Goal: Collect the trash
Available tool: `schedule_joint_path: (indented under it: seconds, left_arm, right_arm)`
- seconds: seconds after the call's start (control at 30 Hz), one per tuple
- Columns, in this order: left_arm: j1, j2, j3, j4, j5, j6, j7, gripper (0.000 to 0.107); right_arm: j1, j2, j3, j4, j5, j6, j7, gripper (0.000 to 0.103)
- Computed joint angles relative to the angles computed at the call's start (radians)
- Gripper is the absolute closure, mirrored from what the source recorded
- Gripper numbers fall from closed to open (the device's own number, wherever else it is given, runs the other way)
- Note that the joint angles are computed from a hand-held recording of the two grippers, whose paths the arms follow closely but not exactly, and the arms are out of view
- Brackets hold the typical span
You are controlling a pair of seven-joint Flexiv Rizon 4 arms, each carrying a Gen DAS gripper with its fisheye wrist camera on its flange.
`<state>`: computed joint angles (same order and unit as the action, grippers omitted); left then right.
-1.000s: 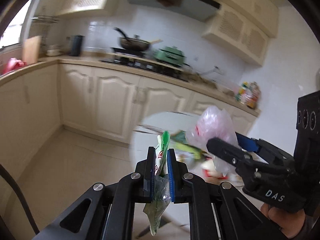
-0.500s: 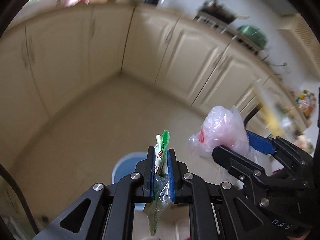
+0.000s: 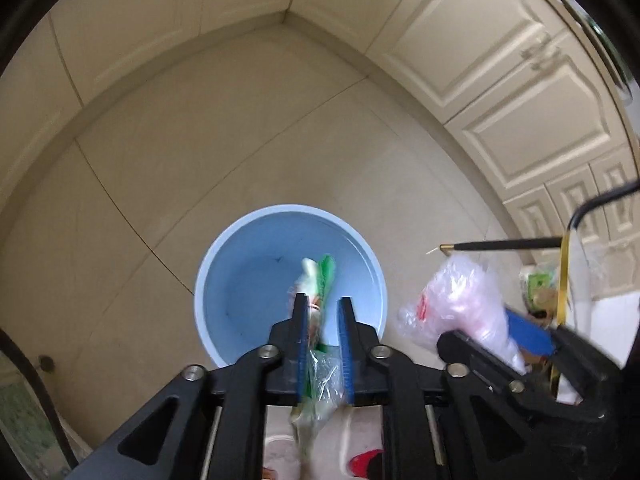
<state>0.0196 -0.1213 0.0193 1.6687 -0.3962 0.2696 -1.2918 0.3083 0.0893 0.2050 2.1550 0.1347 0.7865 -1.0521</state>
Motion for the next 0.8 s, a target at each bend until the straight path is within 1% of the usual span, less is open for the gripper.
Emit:
schedule_joint_path:
  seconds: [0.03, 0.07, 0.1, 0.13, 0.17, 0.23, 0.27, 0.33, 0.37, 0.4, 0.47, 0.53, 0.57, 0.63, 0.73, 0.77, 0.8]
  left_arm:
    - [0.002, -0.011, -0.001, -0.009, -0.007, -0.006, -0.013, 0.067]
    - [0.005, -0.021, 0.003, -0.018, 0.011, -0.004, -0.031, 0.05]
    - [0.014, -0.05, 0.006, -0.05, 0.02, -0.001, -0.047, 0.047]
    - [0.029, -0.091, -0.015, -0.095, 0.017, 0.015, -0.076, 0.046]
    - [0.026, -0.103, -0.003, -0.119, 0.016, -0.012, -0.092, 0.046]
    - [0.034, -0.091, 0.004, -0.121, 0.017, -0.006, -0.104, 0.046]
    - [0.037, -0.073, 0.011, -0.116, 0.029, -0.001, -0.104, 0.046]
    - [0.029, -0.042, 0.013, -0.119, 0.058, 0.003, -0.136, 0.045]
    - [0.032, -0.025, 0.018, -0.119, 0.064, -0.001, -0.145, 0.043]
    - [0.036, -0.012, 0.022, -0.127, 0.072, -0.008, -0.15, 0.042]
    - [0.038, 0.019, 0.026, -0.139, 0.097, -0.008, -0.148, 0.041]
    - [0.039, 0.047, 0.03, -0.151, 0.118, -0.007, -0.154, 0.04]
    - [0.038, 0.068, 0.032, -0.155, 0.128, -0.007, -0.162, 0.038]
    - [0.035, 0.117, 0.035, -0.152, 0.138, 0.003, -0.171, 0.036]
    - [0.037, 0.175, 0.04, -0.182, 0.159, 0.008, -0.157, 0.029]
    - [0.036, 0.194, 0.04, -0.196, 0.155, 0.007, -0.152, 0.026]
    - [0.035, 0.215, 0.04, -0.211, 0.151, 0.011, -0.151, 0.025]
  right_arm:
    - [-0.001, -0.008, -0.004, 0.002, 0.017, 0.006, -0.008, 0.046]
    - [-0.002, -0.016, -0.007, 0.005, 0.028, 0.013, -0.015, 0.046]
    - [-0.005, -0.023, -0.009, 0.007, 0.035, 0.017, -0.017, 0.045]
    - [-0.009, -0.026, -0.013, 0.007, 0.047, 0.013, -0.032, 0.045]
    - [-0.012, -0.031, -0.015, 0.009, 0.057, 0.021, -0.039, 0.045]
    - [-0.012, -0.049, -0.013, 0.004, 0.056, 0.032, -0.04, 0.044]
    - [-0.014, -0.049, -0.013, 0.002, 0.076, 0.037, -0.053, 0.042]
    - [-0.013, -0.041, -0.008, 0.001, 0.104, 0.041, -0.071, 0.039]
    - [-0.015, -0.041, -0.011, -0.006, 0.102, 0.035, -0.079, 0.037]
    - [-0.016, -0.03, -0.008, -0.006, 0.103, 0.034, -0.08, 0.027]
    - [-0.017, -0.021, -0.009, -0.007, 0.1, 0.04, -0.085, 0.02]
    - [-0.017, 0.013, -0.002, -0.002, 0.076, 0.041, -0.066, 0.015]
    - [-0.018, 0.036, 0.001, 0.0, 0.057, 0.038, -0.052, 0.008]
    - [-0.011, 0.061, 0.002, -0.021, 0.037, 0.025, -0.041, 0.007]
    - [-0.012, 0.134, 0.011, -0.033, -0.031, -0.006, 0.004, 0.006]
    - [-0.01, 0.163, 0.018, -0.039, -0.045, -0.013, 0.02, 0.004]
    - [-0.012, 0.204, 0.026, -0.049, -0.077, -0.034, 0.038, 0.0]
